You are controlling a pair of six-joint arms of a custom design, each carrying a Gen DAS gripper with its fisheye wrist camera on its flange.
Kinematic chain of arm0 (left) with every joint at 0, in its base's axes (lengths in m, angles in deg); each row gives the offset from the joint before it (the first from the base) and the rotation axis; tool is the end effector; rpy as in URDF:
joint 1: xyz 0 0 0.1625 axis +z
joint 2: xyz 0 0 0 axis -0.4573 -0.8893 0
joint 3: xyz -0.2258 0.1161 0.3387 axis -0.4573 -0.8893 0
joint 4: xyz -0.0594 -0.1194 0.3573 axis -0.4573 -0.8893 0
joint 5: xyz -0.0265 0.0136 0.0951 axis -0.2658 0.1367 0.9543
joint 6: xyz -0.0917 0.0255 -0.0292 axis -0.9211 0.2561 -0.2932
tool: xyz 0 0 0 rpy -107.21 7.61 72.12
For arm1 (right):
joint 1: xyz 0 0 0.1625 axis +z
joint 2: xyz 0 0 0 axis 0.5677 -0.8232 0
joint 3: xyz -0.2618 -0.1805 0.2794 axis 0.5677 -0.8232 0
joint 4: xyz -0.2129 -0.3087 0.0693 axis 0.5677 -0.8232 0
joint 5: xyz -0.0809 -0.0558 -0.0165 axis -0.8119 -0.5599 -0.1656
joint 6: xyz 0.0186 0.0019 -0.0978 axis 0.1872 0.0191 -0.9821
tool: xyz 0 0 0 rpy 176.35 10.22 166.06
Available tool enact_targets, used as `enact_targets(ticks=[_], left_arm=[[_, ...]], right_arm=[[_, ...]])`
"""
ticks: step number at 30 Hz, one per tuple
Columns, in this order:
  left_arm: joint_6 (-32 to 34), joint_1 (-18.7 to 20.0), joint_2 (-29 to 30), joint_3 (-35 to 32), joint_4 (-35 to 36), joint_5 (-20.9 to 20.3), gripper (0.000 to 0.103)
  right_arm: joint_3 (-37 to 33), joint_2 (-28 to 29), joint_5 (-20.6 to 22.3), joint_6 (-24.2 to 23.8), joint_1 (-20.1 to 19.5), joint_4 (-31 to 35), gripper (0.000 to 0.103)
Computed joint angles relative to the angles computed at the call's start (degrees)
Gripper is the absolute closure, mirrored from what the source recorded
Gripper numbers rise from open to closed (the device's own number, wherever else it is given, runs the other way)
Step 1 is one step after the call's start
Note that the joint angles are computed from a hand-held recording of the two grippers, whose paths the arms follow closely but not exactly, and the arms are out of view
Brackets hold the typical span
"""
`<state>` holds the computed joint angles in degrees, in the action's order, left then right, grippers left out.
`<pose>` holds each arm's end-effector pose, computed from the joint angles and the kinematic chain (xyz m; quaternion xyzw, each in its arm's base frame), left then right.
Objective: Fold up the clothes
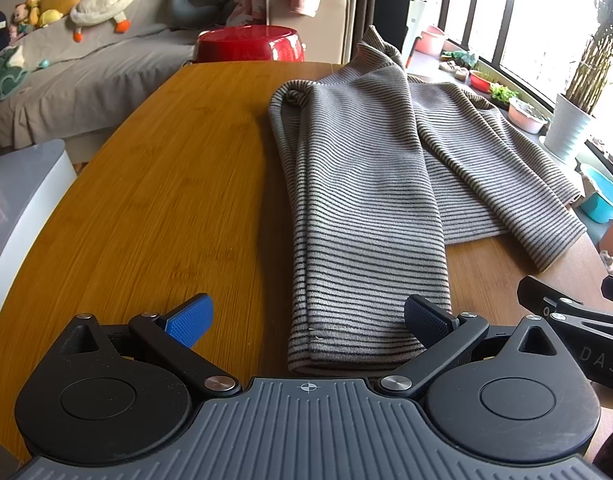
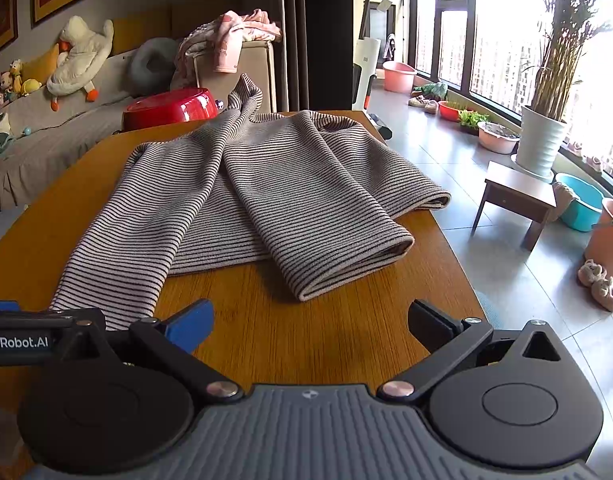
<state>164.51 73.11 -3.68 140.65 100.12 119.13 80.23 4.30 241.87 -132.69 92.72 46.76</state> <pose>-0.1266 -0.4315 0.1681 0.2017 0.8780 -0.3012 0.3127 0.2680 -0.2832 -0.0181 0.0400 -0.8059 0.4487 0.3842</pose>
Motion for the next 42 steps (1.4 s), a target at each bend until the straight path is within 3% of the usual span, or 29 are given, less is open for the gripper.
enact_targets(ticks=[42], left_arm=[[-0.7, -0.1, 0.5, 0.1, 0.1, -0.4, 0.000]], right_arm=[[0.3, 0.1, -0.3, 1.1, -0.4, 0.9, 0.000]])
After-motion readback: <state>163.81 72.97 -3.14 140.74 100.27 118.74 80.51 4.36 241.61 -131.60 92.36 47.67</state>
